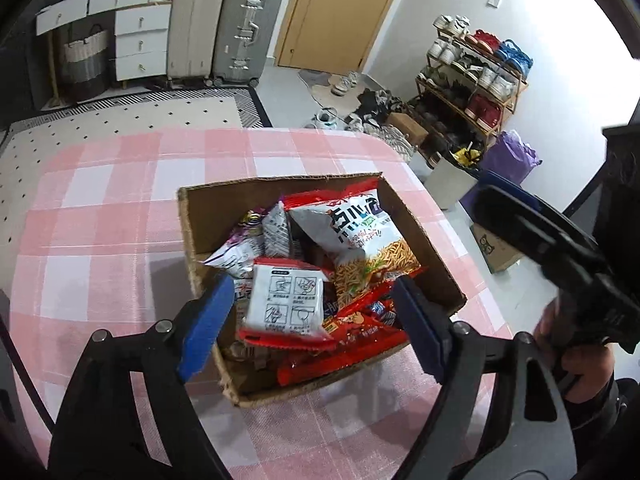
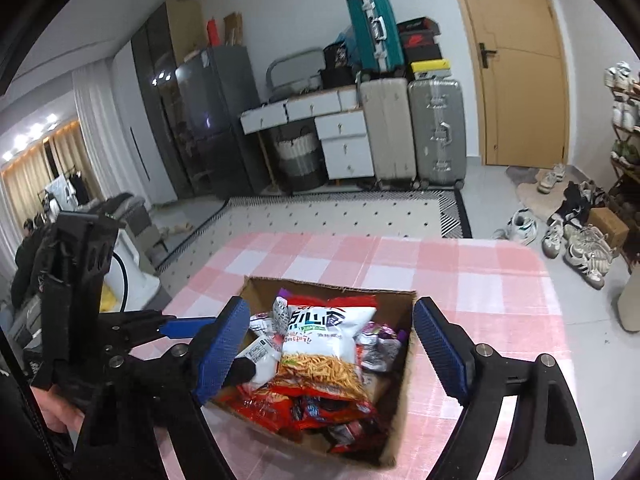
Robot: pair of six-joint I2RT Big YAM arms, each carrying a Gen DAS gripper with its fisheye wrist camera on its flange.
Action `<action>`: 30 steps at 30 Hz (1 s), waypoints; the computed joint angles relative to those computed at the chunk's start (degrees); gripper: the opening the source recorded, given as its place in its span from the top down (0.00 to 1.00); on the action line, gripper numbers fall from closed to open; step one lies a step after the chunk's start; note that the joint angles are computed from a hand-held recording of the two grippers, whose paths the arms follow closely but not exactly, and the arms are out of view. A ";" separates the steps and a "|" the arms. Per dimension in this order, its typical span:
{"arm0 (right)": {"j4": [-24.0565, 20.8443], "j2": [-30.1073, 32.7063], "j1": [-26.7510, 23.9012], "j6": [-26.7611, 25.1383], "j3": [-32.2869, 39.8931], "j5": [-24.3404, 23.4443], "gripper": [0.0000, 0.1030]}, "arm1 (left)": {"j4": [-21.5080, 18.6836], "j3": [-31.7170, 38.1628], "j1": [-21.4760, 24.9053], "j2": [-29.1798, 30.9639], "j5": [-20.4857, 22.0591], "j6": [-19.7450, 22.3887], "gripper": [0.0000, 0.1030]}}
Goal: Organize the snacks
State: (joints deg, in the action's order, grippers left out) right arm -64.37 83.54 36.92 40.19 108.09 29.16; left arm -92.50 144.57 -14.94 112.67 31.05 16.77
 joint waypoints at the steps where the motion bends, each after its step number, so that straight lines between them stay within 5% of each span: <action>1: -0.31 -0.63 0.45 0.29 -0.30 0.77 0.16 | 0.34 -0.79 0.20 -0.69 0.14 -0.05 0.23; 5: -1.42 -2.96 3.09 1.40 -1.59 5.44 0.15 | 1.38 -4.35 0.40 -3.74 -0.46 1.18 0.23; 16: -2.95 -6.64 13.77 4.54 -4.74 20.43 0.06 | 17.66 -25.75 2.54 -20.45 -3.21 -0.85 0.21; 30: -9.54 -8.96 25.46 16.92 -7.47 32.64 0.02 | 34.34 -44.72 6.97 -37.19 -0.15 1.11 0.01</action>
